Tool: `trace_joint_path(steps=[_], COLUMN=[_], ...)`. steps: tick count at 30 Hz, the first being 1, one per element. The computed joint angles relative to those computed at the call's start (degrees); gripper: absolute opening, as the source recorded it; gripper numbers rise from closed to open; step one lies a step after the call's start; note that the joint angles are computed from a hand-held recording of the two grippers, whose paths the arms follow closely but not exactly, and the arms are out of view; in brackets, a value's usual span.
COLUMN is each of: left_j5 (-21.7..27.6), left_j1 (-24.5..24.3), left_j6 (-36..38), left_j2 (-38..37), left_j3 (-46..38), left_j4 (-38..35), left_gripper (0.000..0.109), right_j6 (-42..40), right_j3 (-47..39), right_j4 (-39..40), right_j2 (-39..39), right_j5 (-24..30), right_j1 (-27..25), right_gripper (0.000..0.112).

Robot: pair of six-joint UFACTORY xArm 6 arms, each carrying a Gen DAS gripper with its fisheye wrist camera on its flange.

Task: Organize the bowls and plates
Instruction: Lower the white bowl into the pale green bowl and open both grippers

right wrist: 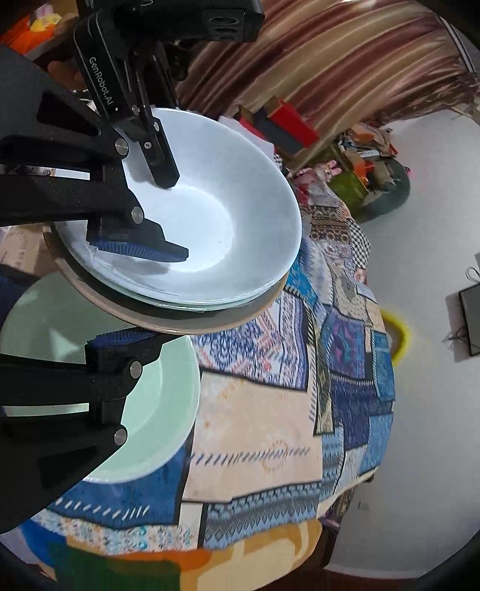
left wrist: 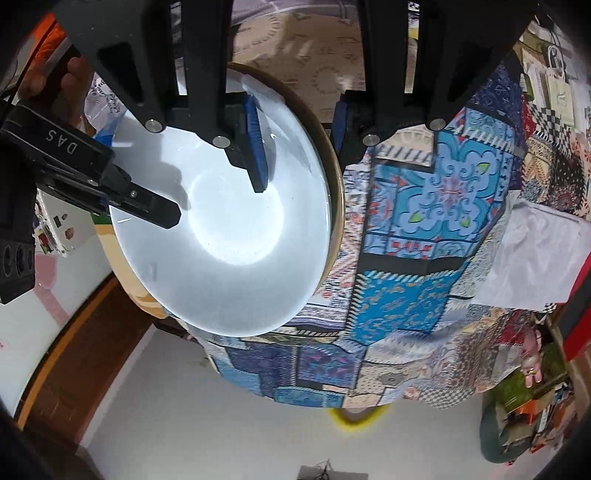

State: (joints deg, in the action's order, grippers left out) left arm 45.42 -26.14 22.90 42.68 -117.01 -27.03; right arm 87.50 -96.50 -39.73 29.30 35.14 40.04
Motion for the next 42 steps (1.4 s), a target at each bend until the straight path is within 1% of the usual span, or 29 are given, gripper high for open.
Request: trace_joint_path(steps=[6,14,19,25,33,36,40,42], left_j5=[1.1,2.0,3.6,6.5,11.9,10.0,12.2,12.0], left_j1=[-1.9,-4.5,-5.6,-6.4,-6.7,-7.0,-6.6,-6.6], left_j6=[0.8,0.7,-0.2,-2.1,-5.4,-5.2,-6.0,-6.0], left_j2=[-0.1,0.7,2.5,6.3,13.2,12.9,15.0,15.0], left_j3=[-0.1,-0.7,-2.6,-7.2,-16.5,-15.5,-19.1,-19.1], left_j4=[-1.2,-0.5,0.5,2.5,5.5,6.3,5.3,5.2], left_gripper=[0.032,0.032,0.032,0.032,0.032,0.032,0.032,0.031], right_j6=[6.2,10.7,13.1,15.1,15.3,16.0,16.6,16.9], right_j3=[7.8,14.5,19.1,22.2,23.8,23.8,23.9,24.5], right_j4=[-3.7,-5.1,-5.2,-4.6,-2.5,-3.5,-4.5,-4.6], right_j2=[-5.8,-10.2,-12.2,-12.7,-11.2,-11.0,-10.8,-11.0], right_j5=[0.0,0.7,-1.3,-4.0,-8.0,-8.4,-9.1,-10.4], right_j1=[0.2,0.4,-0.4,-1.2,-2.4,-2.4,-2.7,-3.0], right_gripper=[0.030,0.030,0.030,0.030,0.030,0.030,0.031,0.033])
